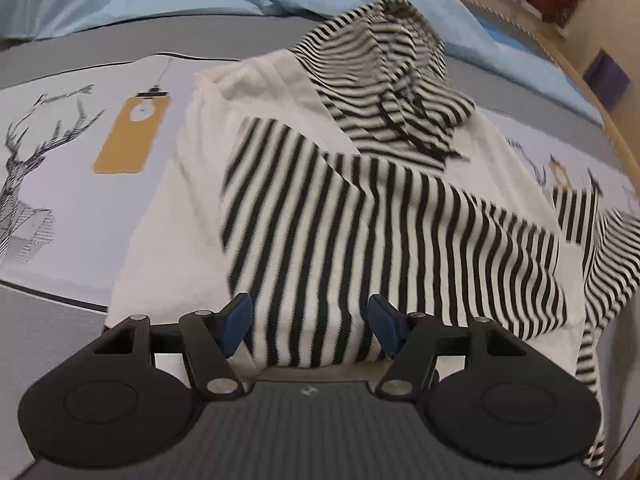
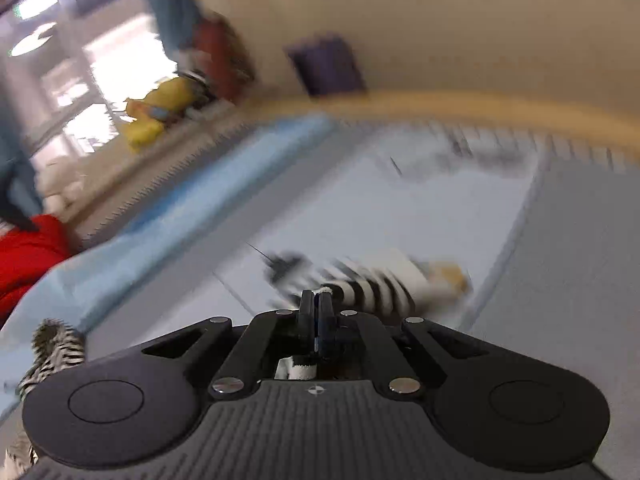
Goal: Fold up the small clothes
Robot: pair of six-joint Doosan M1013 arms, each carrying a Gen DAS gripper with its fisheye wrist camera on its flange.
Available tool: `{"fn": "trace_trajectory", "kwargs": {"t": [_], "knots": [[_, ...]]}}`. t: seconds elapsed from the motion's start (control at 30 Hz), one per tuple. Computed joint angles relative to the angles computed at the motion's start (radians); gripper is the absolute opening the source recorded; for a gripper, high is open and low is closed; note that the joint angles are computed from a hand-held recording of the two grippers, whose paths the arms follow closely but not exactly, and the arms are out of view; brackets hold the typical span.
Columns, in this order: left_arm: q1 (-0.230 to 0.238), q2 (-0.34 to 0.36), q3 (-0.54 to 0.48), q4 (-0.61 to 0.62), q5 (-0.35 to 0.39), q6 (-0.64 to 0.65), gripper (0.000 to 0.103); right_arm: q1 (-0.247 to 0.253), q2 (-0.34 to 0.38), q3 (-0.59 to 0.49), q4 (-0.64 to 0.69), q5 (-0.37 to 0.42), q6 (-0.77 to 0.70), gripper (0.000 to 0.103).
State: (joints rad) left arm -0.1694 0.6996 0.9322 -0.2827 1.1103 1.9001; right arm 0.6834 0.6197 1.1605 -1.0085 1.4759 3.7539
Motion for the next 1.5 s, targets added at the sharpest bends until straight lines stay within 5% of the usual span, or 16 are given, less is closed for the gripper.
{"fn": "trace_trajectory", "kwargs": {"t": [0.13,0.23,0.3,0.33,0.43,0.5,0.67,0.73,0.9,0.97,1.03,1.2,1.27,1.5], "knots": [[0.021,0.007,-0.028,-0.017,0.002,-0.06,0.069,0.053,0.115,-0.246,-0.178,0.011,-0.37,0.0],[0.037,0.014,-0.05,-0.031,0.004,-0.097,0.069,0.081,0.189,-0.4,-0.16,-0.264,-0.644,0.001],[0.046,0.018,-0.063,-0.042,0.009,-0.109,0.069,0.081,0.229,-0.488,0.046,-0.452,-0.835,0.001],[0.05,0.02,-0.069,-0.046,0.013,-0.111,0.069,0.082,0.261,-0.55,0.161,-0.476,-0.921,0.001],[0.059,0.024,-0.081,-0.059,0.021,-0.116,0.069,0.082,0.389,-0.806,0.487,-0.359,-1.121,0.001],[0.063,0.026,-0.087,-0.068,0.026,-0.116,0.069,0.087,0.449,-0.925,0.541,-0.255,-1.101,0.002],[0.06,0.029,-0.087,-0.07,0.032,-0.108,0.069,0.082,0.37,-0.759,0.512,-0.289,-0.853,0.006],[0.055,0.025,-0.079,-0.068,0.033,-0.092,0.069,0.078,0.367,-0.743,0.483,-0.225,-0.803,0.007],[0.041,0.02,-0.065,-0.067,0.027,-0.053,0.069,0.047,0.311,-0.594,0.525,-0.26,-0.651,0.022],[0.036,0.017,-0.056,-0.066,0.026,-0.03,0.066,0.032,0.293,-0.549,0.598,-0.307,-0.634,0.036],[0.033,0.011,-0.044,-0.077,0.024,0.022,0.048,0.018,0.283,-0.513,0.672,-0.356,-0.625,0.041],[0.024,-0.017,0.014,-0.138,0.008,0.21,0.03,0.01,0.278,-0.491,0.723,-0.403,-0.58,0.041],[0.017,-0.034,0.046,-0.165,-0.004,0.291,0.03,0.009,0.275,-0.484,0.722,-0.43,-0.58,0.008],[0.002,-0.061,0.104,-0.316,0.038,0.479,0.039,0.023,0.189,-0.324,0.444,-0.773,-0.319,0.004]]}}
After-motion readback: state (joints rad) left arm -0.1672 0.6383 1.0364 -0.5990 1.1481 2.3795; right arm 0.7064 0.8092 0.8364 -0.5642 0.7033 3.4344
